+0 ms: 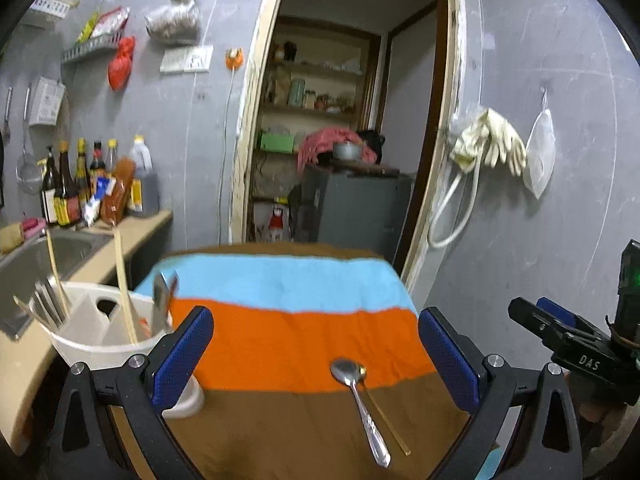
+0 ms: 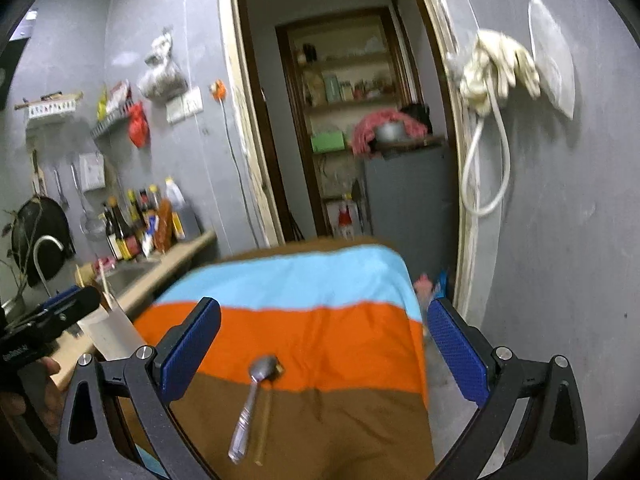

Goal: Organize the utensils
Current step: 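Move both open tools back toward the steel spoon on the cloth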

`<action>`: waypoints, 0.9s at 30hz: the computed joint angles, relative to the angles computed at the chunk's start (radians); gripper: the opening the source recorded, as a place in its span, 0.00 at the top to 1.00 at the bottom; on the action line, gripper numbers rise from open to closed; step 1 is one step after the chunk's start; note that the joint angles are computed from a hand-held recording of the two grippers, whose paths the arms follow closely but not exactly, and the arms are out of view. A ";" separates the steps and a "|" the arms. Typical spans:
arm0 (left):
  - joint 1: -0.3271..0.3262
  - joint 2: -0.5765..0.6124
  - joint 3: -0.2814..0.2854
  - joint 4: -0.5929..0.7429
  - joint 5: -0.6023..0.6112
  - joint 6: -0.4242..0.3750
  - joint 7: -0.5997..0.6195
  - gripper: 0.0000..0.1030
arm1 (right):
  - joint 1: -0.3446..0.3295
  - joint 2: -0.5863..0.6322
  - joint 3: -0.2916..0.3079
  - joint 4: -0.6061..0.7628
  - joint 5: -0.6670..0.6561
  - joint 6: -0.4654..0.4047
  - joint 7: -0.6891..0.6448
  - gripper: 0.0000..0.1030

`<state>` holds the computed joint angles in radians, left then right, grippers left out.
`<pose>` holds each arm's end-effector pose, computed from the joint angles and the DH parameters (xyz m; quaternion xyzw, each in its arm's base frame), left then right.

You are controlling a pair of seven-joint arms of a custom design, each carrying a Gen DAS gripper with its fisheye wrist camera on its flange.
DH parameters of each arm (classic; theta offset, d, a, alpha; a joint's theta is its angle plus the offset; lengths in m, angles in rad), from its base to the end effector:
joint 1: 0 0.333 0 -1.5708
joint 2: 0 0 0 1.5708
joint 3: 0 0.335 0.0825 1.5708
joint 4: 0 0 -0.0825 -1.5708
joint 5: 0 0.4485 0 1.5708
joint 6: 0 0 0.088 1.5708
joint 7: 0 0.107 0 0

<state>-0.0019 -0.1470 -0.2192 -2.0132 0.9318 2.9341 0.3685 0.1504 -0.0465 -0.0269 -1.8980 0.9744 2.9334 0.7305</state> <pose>0.5874 -0.1928 0.6217 -0.6341 0.5459 -0.4232 0.3477 0.6503 0.0270 0.6269 -0.6201 0.5537 -0.2817 0.4790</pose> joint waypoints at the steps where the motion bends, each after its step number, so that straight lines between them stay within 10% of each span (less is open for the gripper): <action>1: -0.006 0.009 0.002 0.001 -0.019 -0.006 0.015 0.00 | -0.005 0.011 -0.004 0.001 -0.007 -0.014 0.008 0.02; 10: -0.053 0.093 0.023 0.024 -0.111 -0.065 0.054 0.00 | -0.054 0.096 0.009 0.031 0.015 -0.138 -0.041 0.03; 18: -0.100 0.181 0.052 0.081 -0.285 -0.177 0.201 0.00 | -0.073 0.143 0.033 0.042 -0.018 -0.231 -0.042 0.36; 27: -0.105 0.215 0.074 0.094 -0.412 -0.239 0.237 0.00 | -0.061 0.183 0.057 0.051 -0.128 -0.296 0.014 0.46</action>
<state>-0.1072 0.0676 -0.1452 -1.9187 0.5193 2.6951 0.6056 0.0891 0.1360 0.0306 -1.8471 0.8468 2.6374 0.7442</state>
